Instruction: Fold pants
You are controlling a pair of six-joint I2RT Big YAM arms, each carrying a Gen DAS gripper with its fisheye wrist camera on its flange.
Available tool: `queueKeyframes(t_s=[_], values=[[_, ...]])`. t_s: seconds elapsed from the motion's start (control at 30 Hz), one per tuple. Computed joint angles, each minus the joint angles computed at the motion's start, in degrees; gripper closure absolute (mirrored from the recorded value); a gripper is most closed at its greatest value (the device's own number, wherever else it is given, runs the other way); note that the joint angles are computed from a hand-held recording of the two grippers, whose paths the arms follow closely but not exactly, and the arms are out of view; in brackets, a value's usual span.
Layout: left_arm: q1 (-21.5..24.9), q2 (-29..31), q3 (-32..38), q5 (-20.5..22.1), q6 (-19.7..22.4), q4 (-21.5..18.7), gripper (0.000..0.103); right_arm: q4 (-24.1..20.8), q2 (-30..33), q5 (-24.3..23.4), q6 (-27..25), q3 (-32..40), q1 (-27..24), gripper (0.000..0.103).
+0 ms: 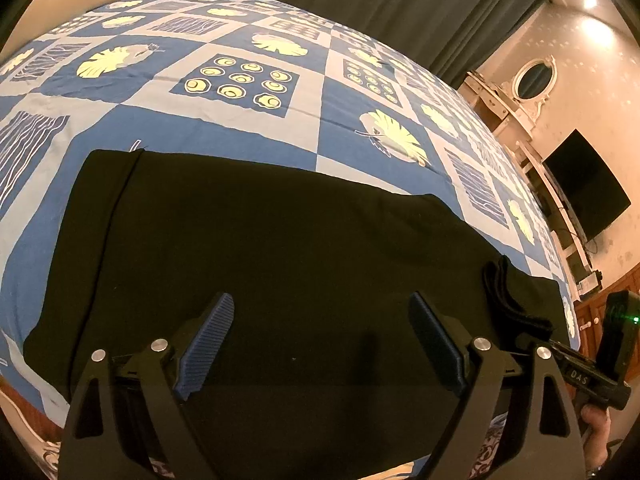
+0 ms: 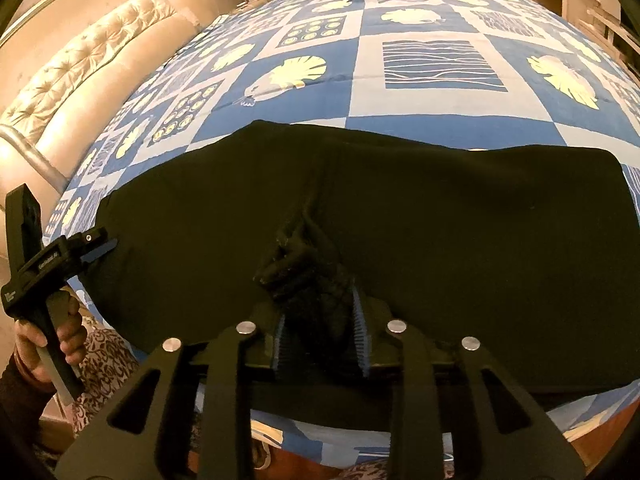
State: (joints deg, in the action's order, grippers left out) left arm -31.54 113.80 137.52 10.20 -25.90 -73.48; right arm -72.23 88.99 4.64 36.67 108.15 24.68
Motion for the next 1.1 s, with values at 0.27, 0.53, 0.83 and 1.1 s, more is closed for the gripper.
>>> queueKeyframes(t_s=[0.27, 0.53, 0.83, 1.1], values=[[0.08, 0.09, 0.10, 0.16, 0.43, -0.02, 0.015, 3.54, -0.22, -4.72, 0.35, -0.26, 0.86, 0.054], [-0.03, 0.06, -0.01, 0.15, 0.91, 0.15, 0.015, 8.38, -4.65, -17.18, 0.54, -0.60, -0.92, 0.039], [-0.09, 0.06, -0.04, -0.36, 1.33, 0.20, 0.015, 8.88, -24.00, -20.27, 7.93, -18.75, -21.62, 0.027], [-0.71, -0.59, -1.48, -2.30, 3.93, 1.01, 0.014, 15.02, -29.19, -37.45, 11.16, -36.58, -31.61, 0.070]])
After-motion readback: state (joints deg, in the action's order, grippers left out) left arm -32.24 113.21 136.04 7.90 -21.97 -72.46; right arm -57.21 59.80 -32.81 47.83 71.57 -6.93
